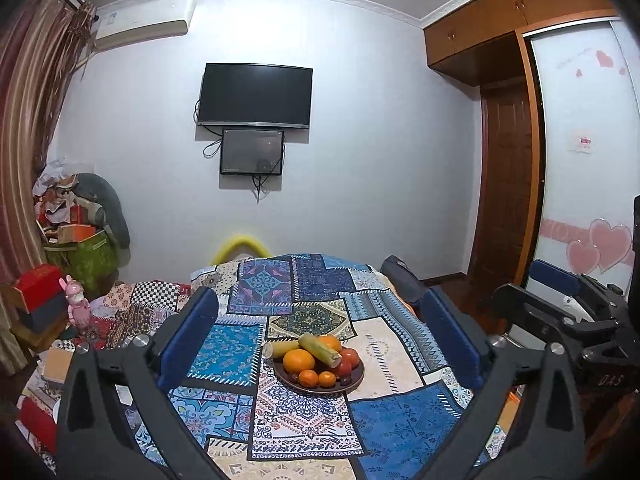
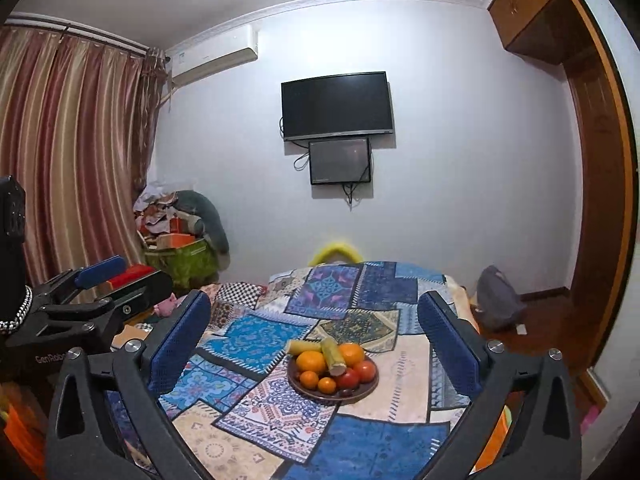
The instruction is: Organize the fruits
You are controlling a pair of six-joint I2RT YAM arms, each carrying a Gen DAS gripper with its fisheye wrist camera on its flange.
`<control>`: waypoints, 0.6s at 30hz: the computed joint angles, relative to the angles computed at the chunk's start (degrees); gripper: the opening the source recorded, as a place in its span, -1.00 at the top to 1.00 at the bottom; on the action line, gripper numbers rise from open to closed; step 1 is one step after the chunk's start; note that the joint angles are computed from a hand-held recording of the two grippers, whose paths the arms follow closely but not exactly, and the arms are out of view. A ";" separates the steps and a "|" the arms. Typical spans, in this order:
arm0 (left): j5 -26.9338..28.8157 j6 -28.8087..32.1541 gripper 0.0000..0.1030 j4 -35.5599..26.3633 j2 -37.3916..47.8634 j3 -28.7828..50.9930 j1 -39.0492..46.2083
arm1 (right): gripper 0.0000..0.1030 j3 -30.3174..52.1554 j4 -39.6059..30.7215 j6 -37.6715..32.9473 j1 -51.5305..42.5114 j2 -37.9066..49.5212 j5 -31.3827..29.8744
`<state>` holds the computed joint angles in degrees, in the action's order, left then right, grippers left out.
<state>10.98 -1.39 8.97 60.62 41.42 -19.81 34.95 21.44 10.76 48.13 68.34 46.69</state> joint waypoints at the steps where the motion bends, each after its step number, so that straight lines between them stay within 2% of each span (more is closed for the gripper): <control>1: -0.19 -0.08 -1.00 -0.01 -0.20 -0.21 -0.04 | -1.00 -0.06 0.19 -0.08 0.22 0.11 0.51; 18: -1.54 0.35 -1.00 0.54 -0.33 -0.60 -0.76 | -1.00 -0.43 0.92 -0.73 2.08 -0.49 5.11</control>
<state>9.43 -1.05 9.52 60.30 40.81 -20.57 34.52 22.36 10.03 50.21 67.85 51.80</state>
